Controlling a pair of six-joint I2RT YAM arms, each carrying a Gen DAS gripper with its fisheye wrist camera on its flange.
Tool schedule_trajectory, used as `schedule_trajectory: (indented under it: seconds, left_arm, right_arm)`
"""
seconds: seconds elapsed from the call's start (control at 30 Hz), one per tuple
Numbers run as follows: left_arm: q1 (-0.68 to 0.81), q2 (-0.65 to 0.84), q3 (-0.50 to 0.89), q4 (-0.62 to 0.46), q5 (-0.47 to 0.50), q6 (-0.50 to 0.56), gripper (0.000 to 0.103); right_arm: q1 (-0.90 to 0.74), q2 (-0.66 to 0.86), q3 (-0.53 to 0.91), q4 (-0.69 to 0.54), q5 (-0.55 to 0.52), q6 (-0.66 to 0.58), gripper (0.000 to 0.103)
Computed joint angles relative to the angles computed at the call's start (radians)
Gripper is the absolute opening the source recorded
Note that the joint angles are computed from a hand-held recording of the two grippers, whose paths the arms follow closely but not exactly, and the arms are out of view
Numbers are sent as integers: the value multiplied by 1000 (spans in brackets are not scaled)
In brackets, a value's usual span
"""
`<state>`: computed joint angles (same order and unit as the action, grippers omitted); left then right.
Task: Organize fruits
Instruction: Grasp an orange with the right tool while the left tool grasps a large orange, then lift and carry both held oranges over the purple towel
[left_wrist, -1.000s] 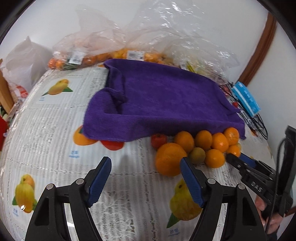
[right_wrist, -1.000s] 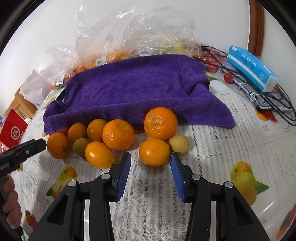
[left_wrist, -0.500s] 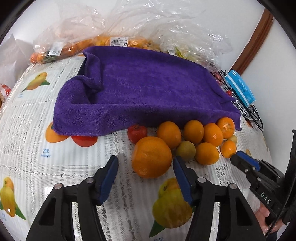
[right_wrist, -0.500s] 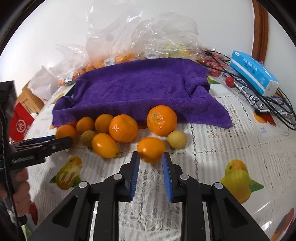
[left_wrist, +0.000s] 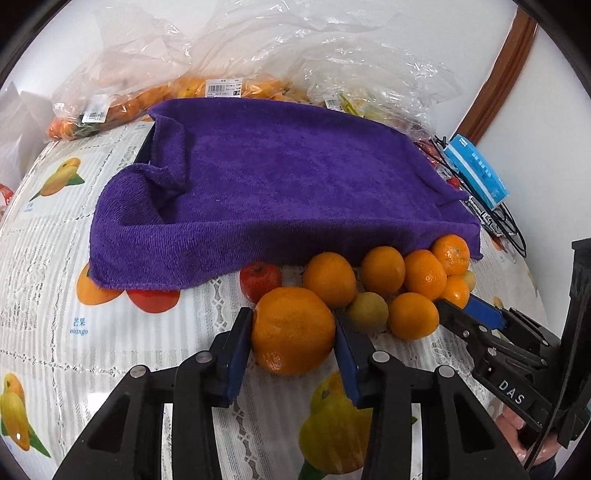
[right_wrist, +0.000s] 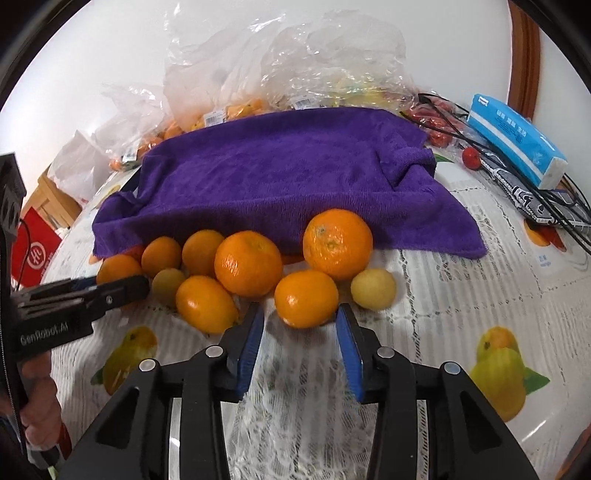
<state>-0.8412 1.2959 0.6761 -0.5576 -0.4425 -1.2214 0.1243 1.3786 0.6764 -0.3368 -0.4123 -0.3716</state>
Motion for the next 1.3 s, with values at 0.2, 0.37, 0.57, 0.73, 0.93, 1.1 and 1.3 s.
schedule_trajectory:
  seconds: [0.2, 0.37, 0.57, 0.73, 0.93, 1.1, 1.3]
  left_arm:
    - [0, -20, -11, 2, 5, 22, 39]
    - [-31, -86, -47, -12, 5, -44, 39]
    - [-123, -120, -39, -103, -41, -164, 39]
    - [-192, -147, -10, -180, -89, -249, 39]
    - [-240, -161, 66, -303, -150, -306, 39]
    - [-271, -166, 128, -397, -195, -345, 39]
    - [-251, -176, 193, -453, -229, -312, 39]
  right_arm:
    - [28, 15, 1, 43, 24, 47, 35]
    - [7, -14, -4, -9, -16, 4, 35]
    - [-39, -119, -30, -79, -43, -53, 35]
    - [-99, -195, -23, -156, -78, -88, 35]
    - [-166, -257, 19, -218, -115, -103, 35]
    - [-212, -262, 66, -252, -146, -103, 35]
    - [-242, -266, 127, -283, -170, -104, 35]
